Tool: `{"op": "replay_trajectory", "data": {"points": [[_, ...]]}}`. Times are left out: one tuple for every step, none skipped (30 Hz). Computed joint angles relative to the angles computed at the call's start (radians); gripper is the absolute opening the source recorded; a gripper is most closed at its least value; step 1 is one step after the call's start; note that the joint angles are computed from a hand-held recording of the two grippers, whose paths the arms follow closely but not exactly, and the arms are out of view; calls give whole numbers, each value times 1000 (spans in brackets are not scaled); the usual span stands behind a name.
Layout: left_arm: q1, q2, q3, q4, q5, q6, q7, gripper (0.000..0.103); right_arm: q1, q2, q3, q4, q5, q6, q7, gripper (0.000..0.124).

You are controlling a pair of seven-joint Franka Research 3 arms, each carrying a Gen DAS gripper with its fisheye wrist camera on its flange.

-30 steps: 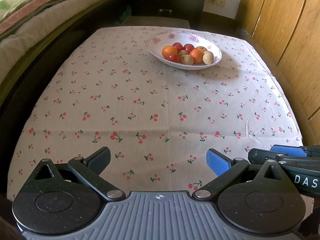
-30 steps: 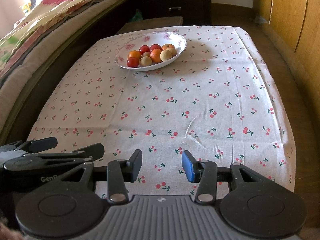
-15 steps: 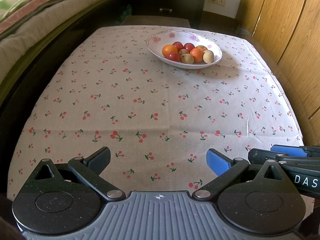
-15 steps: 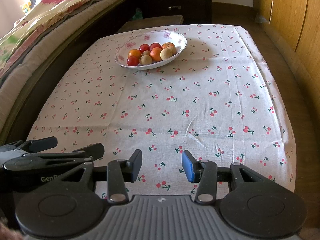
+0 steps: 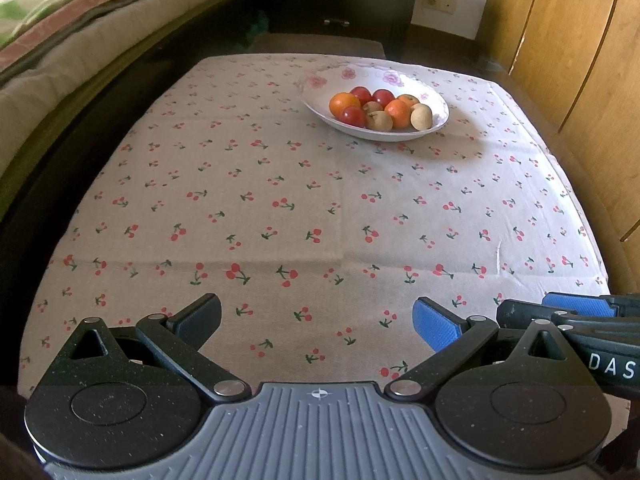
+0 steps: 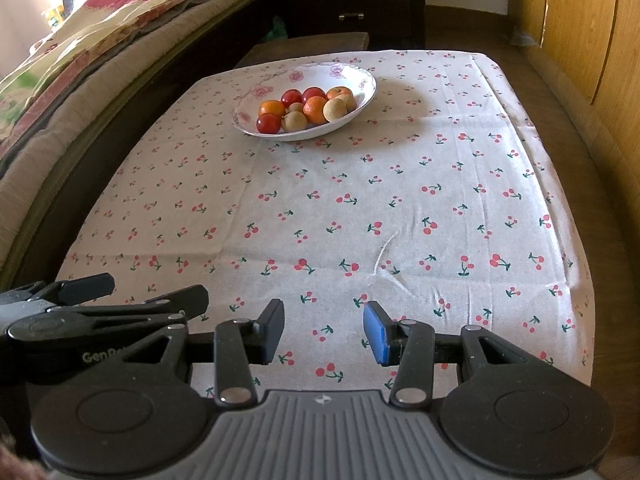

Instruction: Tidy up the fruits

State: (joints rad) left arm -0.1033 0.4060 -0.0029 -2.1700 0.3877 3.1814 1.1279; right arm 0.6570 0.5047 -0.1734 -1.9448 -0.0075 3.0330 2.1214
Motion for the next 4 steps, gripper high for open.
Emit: {"op": "replay_trajectory", "data": {"points": [[13, 0, -14, 2, -4, -5, 4, 102, 0, 0, 0, 1, 0, -2, -1, 44], [27, 1, -29, 3, -9, -10, 9, 102, -3, 0, 3, 2, 1, -2, -3, 45], [32, 1, -35, 4, -13, -13, 9, 102, -6, -1, 7, 1, 2, -2, -6, 45], [33, 0, -36, 4, -15, -13, 7, 102, -7, -1, 7, 2, 2, -3, -8, 45]]}}
